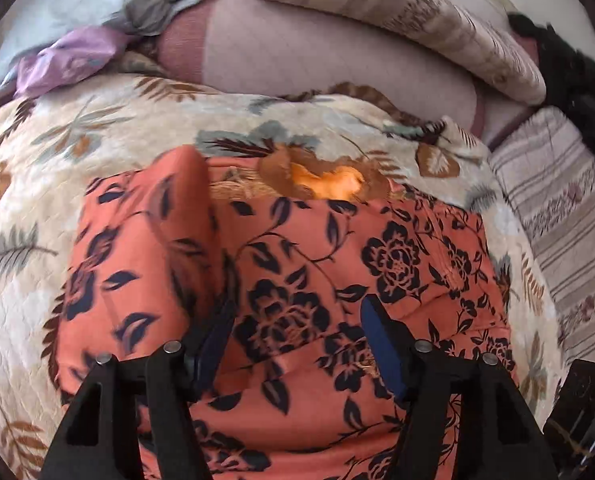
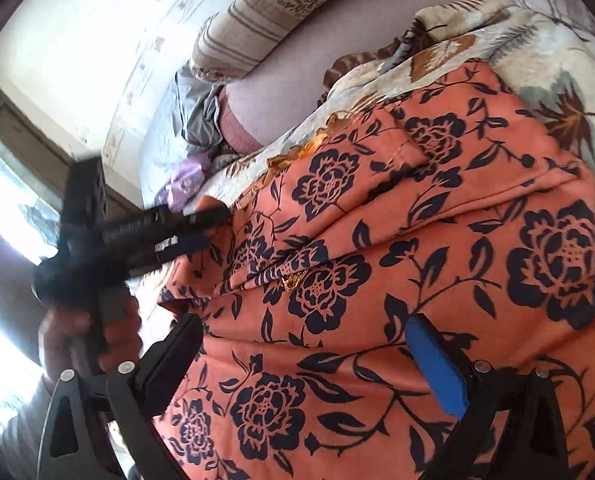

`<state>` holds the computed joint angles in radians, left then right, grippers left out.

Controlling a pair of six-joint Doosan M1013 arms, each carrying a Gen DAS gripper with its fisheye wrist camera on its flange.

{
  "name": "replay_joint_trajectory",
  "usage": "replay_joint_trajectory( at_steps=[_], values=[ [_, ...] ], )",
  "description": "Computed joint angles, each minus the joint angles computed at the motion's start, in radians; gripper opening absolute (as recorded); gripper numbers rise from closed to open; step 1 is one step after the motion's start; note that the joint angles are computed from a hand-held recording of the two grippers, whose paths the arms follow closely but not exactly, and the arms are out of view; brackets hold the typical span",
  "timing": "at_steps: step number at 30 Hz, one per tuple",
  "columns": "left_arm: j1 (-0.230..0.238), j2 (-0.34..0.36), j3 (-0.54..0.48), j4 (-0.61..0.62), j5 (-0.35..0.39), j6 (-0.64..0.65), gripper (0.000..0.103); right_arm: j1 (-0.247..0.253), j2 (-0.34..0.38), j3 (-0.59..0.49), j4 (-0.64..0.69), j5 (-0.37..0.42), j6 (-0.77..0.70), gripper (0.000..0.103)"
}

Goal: Fold small clothes

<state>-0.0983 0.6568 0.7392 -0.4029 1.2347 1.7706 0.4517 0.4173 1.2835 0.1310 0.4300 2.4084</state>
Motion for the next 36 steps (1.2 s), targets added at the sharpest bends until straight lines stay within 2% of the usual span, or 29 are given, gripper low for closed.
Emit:
replay_joint_trajectory(
  at_steps=[3, 5, 8, 10, 12, 14, 15, 17, 19, 21, 22, 24, 26, 28, 30, 32, 33, 35, 36],
  values=[
    [0.047, -0.069, 0.108, 0.039, -0.147, -0.002, 0.067, -0.029, -0.011, 0.005, 0.025, -0.022, 0.041, 0.102],
    [0.073, -0.091, 0.147, 0.103, -0.205, -0.038, 0.067, -0.056, 0.003, -0.021, 0.077, -0.023, 0.050, 0.102],
    [0.112, -0.098, 0.177, 0.124, -0.221, -0.092, 0.067, -0.098, 0.057, -0.099, 0.202, 0.032, 0.039, 0.102],
    [0.130, -0.105, 0.205, 0.116, -0.223, -0.126, 0.067, -0.114, 0.093, -0.146, 0.209, 0.065, 0.108, 0.101],
    [0.145, -0.116, 0.241, 0.101, -0.232, -0.143, 0.067, -0.123, 0.137, -0.210, 0.189, 0.154, 0.191, 0.099],
    [0.158, -0.126, 0.277, 0.087, -0.248, -0.151, 0.067, -0.128, 0.170, -0.253, 0.154, 0.216, 0.307, 0.088],
    [0.166, -0.131, 0.290, 0.079, -0.251, -0.151, 0.067, -0.124, 0.172, -0.258, 0.114, 0.221, 0.354, 0.078],
    [0.174, -0.139, 0.313, 0.073, -0.264, -0.162, 0.067, -0.123, 0.196, -0.311, 0.086, 0.273, 0.342, 0.058],
    [0.183, -0.141, 0.326, 0.068, -0.266, -0.171, 0.067, -0.121, 0.242, -0.407, 0.053, 0.404, 0.316, 0.027],
    [0.191, -0.145, 0.335, 0.046, -0.274, -0.166, 0.067, -0.113, 0.280, -0.499, 0.000, 0.527, 0.290, 0.006],
    [0.193, -0.148, 0.339, 0.044, -0.280, -0.166, 0.067, -0.103, 0.287, -0.537, -0.052, 0.561, 0.267, 0.006],
    [0.195, -0.156, 0.345, 0.050, -0.296, -0.162, 0.067, -0.078, 0.280, -0.578, -0.161, 0.579, 0.220, 0.006],
    [0.195, -0.159, 0.343, 0.056, -0.305, -0.155, 0.067, -0.046, 0.249, -0.573, -0.345, 0.598, 0.218, 0.006],
    [0.195, -0.159, 0.338, 0.052, -0.313, -0.153, 0.067, -0.035, 0.222, -0.534, -0.432, 0.629, 0.231, 0.006],
    [0.187, -0.150, 0.318, 0.049, -0.305, -0.155, 0.067, -0.057, 0.212, -0.480, -0.365, 0.636, 0.216, 0.010],
    [0.172, -0.133, 0.281, 0.047, -0.274, -0.148, 0.067, -0.089, 0.204, -0.418, -0.219, 0.640, 0.177, 0.019],
    [0.163, -0.127, 0.265, 0.042, -0.267, -0.131, 0.067, -0.095, 0.188, -0.375, -0.188, 0.624, 0.197, 0.025],
    [0.140, -0.114, 0.231, 0.044, -0.265, -0.085, 0.067, -0.097, 0.137, -0.271, -0.188, 0.512, 0.242, 0.027],
    [0.127, -0.105, 0.210, 0.063, -0.262, -0.077, 0.068, -0.097, 0.122, -0.249, -0.192, 0.498, 0.251, 0.030]
  ],
)
